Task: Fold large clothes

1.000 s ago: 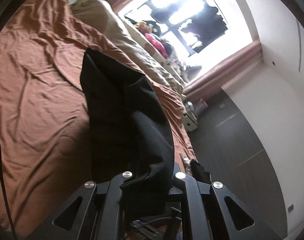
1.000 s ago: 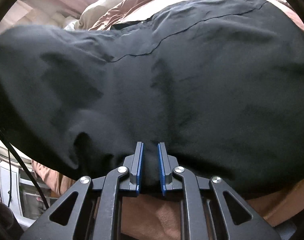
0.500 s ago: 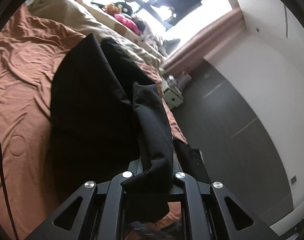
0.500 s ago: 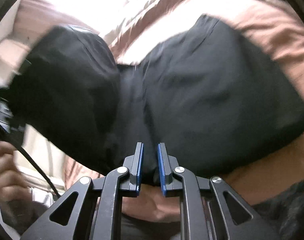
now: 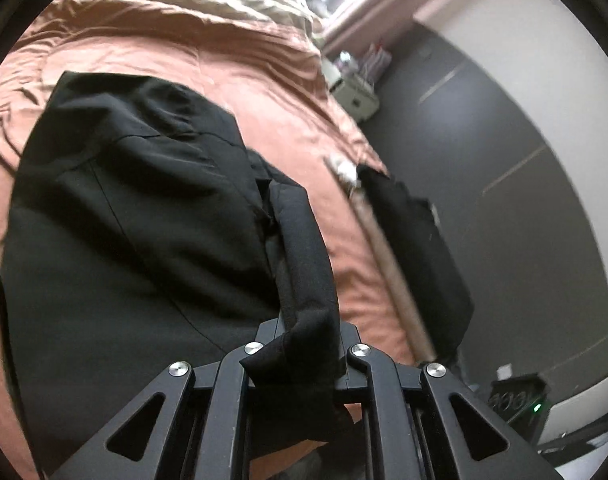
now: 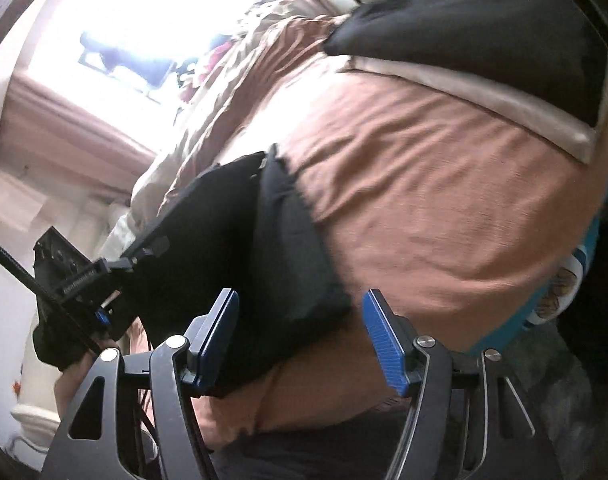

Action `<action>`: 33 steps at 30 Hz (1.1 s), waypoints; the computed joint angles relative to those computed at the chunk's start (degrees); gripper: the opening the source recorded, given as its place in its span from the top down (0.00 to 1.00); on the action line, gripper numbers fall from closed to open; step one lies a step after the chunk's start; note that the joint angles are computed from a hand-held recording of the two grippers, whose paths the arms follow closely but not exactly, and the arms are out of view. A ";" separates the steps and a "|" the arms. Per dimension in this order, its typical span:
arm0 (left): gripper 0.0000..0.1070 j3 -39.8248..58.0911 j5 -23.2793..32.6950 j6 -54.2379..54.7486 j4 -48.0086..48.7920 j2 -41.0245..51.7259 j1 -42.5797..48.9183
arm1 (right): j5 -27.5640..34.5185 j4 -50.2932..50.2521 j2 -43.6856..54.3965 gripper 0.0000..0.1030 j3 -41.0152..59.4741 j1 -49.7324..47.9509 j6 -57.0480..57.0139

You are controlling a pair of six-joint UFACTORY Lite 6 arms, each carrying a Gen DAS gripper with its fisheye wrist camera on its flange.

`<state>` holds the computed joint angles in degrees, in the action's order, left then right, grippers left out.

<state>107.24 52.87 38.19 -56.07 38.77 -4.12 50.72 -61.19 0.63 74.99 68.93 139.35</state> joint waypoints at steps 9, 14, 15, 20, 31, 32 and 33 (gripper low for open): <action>0.57 6.72 4.84 -4.77 3.35 5.50 -4.27 | 0.53 0.13 -5.63 0.39 -4.49 1.01 1.36; 0.32 2.00 6.08 -0.42 1.02 0.67 -0.30 | -5.54 -2.41 -1.63 0.39 -2.45 -2.45 1.34; 0.31 1.22 6.39 0.50 0.77 -0.41 1.65 | -7.26 -2.52 -0.04 0.39 -0.95 -3.46 0.33; 0.29 -0.43 6.85 1.27 2.93 -2.84 9.75 | -12.46 -0.69 7.04 0.39 6.56 -7.28 -5.30; 0.29 -9.49 0.38 4.06 14.51 -3.49 19.91 | -16.43 10.68 20.03 0.74 20.69 -14.29 -18.50; 0.29 -10.04 0.40 4.00 14.78 -3.19 19.90 | -20.19 9.28 18.77 0.80 17.64 -15.42 -16.21; 0.29 -10.99 0.51 4.44 14.82 -3.06 20.02 | -21.55 7.19 17.51 0.81 15.48 -15.51 -13.55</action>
